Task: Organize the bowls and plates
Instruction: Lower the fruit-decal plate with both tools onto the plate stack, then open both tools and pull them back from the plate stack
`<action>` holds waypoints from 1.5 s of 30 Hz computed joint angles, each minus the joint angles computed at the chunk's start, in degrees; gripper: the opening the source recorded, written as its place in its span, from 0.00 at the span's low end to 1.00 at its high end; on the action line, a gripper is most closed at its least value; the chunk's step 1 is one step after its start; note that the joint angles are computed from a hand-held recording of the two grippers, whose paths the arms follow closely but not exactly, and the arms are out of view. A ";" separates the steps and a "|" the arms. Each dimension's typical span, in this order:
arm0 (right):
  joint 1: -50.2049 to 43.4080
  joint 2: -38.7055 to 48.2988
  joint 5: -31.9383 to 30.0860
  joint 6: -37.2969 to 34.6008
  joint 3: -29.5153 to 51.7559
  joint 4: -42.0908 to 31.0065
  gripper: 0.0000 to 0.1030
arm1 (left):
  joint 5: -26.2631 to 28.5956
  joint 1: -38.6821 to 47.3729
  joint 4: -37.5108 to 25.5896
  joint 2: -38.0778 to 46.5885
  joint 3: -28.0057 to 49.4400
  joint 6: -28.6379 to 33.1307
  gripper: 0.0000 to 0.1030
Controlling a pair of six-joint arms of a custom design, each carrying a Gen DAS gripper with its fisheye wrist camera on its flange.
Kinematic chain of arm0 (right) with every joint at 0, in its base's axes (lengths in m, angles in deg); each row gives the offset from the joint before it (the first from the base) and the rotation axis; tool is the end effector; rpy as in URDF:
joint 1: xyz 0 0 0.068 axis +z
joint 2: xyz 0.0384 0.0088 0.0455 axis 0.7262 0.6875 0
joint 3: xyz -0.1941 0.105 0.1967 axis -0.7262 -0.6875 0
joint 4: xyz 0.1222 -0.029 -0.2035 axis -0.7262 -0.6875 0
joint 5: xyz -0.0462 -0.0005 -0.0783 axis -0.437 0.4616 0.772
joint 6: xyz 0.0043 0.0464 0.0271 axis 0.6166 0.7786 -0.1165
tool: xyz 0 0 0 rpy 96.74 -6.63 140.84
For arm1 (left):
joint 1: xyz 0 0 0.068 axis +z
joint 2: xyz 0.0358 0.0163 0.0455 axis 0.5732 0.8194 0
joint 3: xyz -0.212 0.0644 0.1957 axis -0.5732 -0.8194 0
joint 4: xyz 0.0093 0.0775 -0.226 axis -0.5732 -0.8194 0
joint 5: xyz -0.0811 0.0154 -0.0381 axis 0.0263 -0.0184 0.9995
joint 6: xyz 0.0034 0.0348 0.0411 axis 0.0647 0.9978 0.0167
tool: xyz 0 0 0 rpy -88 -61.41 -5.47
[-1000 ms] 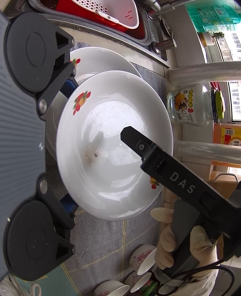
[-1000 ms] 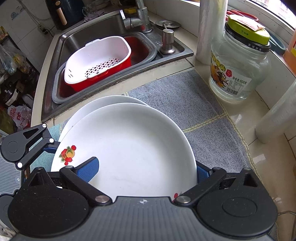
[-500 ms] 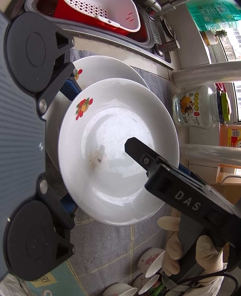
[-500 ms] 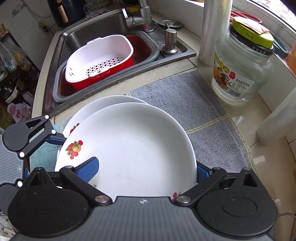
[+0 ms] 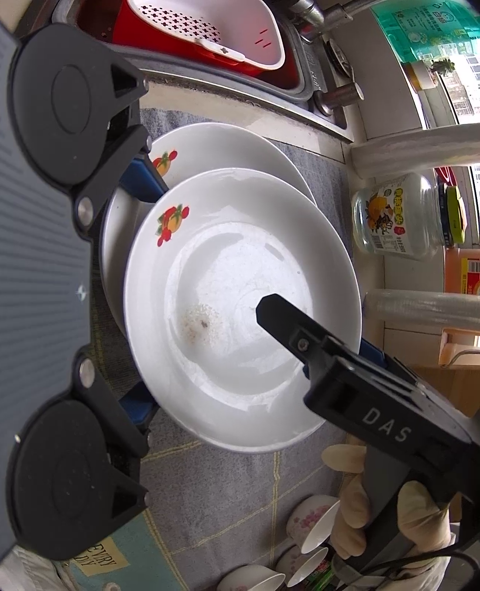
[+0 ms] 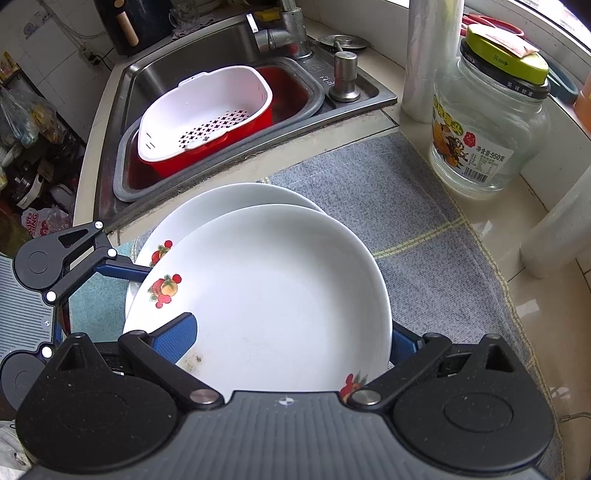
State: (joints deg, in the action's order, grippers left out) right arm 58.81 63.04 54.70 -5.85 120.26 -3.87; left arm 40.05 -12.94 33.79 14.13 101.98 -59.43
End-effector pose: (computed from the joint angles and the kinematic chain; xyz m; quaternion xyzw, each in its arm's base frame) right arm 0.3227 0.0854 0.2615 -0.5106 0.8324 0.1947 0.0924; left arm 0.1034 -0.0973 0.2159 0.0871 0.9505 -0.0438 0.2950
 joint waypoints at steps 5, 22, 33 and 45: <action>-0.57 0.25 -0.22 0.14 0.40 -1.10 1.00 | -0.50 -0.61 -1.69 -0.12 0.83 0.54 0.99; -1.68 -0.53 0.29 0.29 -0.41 -3.02 1.00 | -2.21 -2.90 -3.45 -0.38 1.49 0.82 0.99; -1.62 -3.13 1.64 -0.87 -2.33 -3.61 1.00 | -4.65 -3.94 -3.88 -0.74 1.58 -0.01 0.99; -0.38 -5.17 2.30 1.57 -6.05 0.65 1.00 | -9.13 -8.53 -6.97 -2.33 1.55 -5.97 0.99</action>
State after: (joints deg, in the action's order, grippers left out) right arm 58.43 57.87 57.00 -4.27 114.21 -3.22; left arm 30.92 -21.46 26.82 11.80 103.53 -65.40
